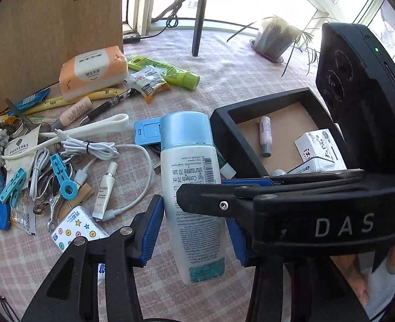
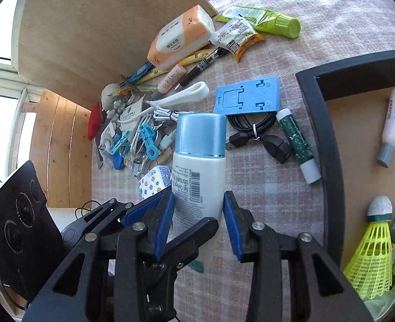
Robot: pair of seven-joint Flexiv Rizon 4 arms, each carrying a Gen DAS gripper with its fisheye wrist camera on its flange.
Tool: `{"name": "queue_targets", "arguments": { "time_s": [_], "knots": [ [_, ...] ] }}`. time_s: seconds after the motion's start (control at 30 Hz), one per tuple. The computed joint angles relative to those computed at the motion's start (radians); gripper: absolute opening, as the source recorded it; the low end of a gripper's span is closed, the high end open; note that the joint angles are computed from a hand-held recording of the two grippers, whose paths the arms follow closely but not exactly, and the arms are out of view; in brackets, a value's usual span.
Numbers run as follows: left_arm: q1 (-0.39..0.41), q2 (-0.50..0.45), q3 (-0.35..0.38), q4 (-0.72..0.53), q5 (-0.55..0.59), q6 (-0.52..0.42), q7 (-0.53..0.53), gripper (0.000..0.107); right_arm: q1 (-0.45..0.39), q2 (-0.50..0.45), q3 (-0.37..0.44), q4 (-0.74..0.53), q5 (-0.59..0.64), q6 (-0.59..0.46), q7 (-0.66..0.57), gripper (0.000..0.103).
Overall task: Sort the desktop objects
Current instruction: 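Carry the sunscreen bottle into the black tray and open both grippers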
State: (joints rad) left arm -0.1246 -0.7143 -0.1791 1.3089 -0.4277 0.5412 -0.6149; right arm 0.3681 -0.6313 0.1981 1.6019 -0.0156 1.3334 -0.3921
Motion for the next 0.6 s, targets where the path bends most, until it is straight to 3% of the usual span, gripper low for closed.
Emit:
{"name": "queue_targets", "arguments": {
  "time_s": [0.33,0.5,0.6],
  "knots": [
    [-0.070,0.023,-0.046,0.002,-0.012,-0.019,0.067,0.044,0.084,0.203,-0.181,0.286,-0.111,0.093,0.233,0.037],
    [-0.109,0.033,-0.054,0.005,-0.012,-0.029,0.081,0.044,0.105,0.289,-0.248,0.409,-0.222,0.107,0.359,0.037],
    [-0.127,0.049,-0.055,0.029,-0.014,0.016,0.094,0.044,0.112,0.332,-0.281,0.463,-0.310,0.102,0.436,0.038]
  ]
}}
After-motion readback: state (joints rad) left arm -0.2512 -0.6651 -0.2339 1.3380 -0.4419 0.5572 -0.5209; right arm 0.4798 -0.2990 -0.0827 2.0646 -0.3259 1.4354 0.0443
